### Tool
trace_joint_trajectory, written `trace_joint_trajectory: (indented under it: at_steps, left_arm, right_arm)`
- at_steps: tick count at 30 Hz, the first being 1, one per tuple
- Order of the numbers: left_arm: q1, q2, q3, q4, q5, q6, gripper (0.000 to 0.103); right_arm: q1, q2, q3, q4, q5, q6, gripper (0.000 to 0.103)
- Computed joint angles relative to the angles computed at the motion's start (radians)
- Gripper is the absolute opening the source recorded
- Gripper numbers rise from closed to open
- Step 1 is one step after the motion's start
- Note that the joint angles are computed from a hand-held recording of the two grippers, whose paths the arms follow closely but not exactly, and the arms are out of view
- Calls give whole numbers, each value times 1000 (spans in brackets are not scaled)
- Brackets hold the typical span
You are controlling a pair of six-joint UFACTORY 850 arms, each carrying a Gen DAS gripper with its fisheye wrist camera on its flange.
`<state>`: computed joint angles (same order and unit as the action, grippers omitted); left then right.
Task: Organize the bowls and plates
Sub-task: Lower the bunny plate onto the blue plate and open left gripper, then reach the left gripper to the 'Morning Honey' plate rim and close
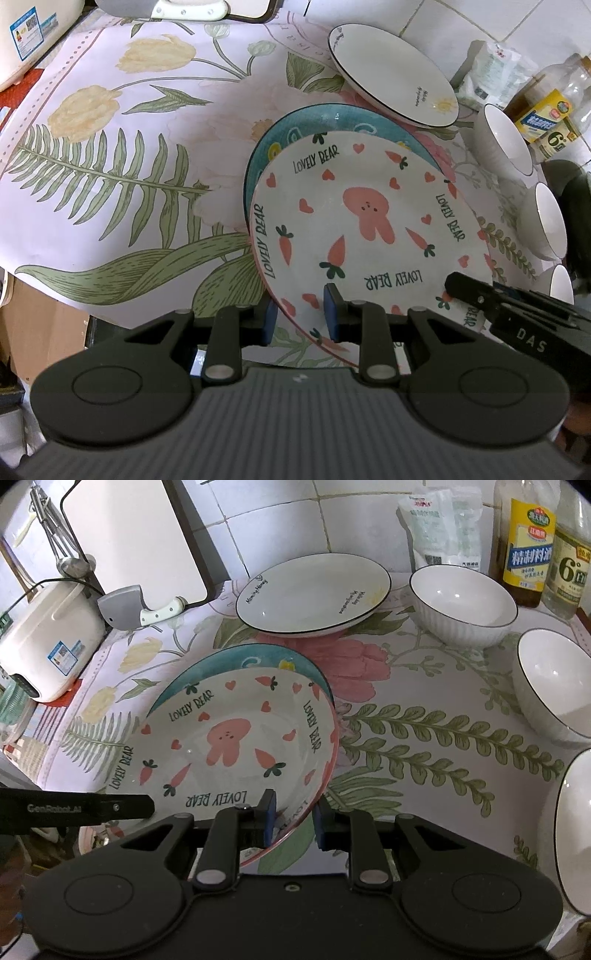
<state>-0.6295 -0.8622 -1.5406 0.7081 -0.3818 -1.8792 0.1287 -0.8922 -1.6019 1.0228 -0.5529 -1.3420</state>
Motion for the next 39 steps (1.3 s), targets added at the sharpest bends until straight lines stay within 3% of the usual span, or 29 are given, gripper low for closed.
trace_joint_trajectory:
  at_steps: [8, 14, 20, 23, 25, 30, 32, 39]
  left_arm:
    - [8, -15, -14, 4, -6, -5, 25]
    - [11, -27, -34, -29, -24, 35, 25]
    - [8, -32, -49, -56, -65, 60, 26]
    - [-1, -21, -48, -42, -86, 61, 27]
    - [-6, -6, -37, -26, -84, 52, 27]
    - [-24, 38, -11, 42, -88, 24, 30]
    - [-30, 55, -6, 56, -93, 32, 32]
    - [-48, 105, -5, 118, -142, 69, 41]
  right_arm:
    - [5, -34, -36, 22, -7, 0, 26]
    - [20, -25, -13, 72, 48, -91, 31]
    - [25, -13, 23, 194, 93, -258, 35]
    - [18, 17, 74, 361, 99, -458, 35]
    - [8, 42, 102, 433, 79, -546, 35]
    - [-26, 89, 116, 389, -34, -492, 37]
    - [-35, 114, 125, 380, -63, -481, 45]
    - [-76, 169, 118, 352, -180, -418, 57]
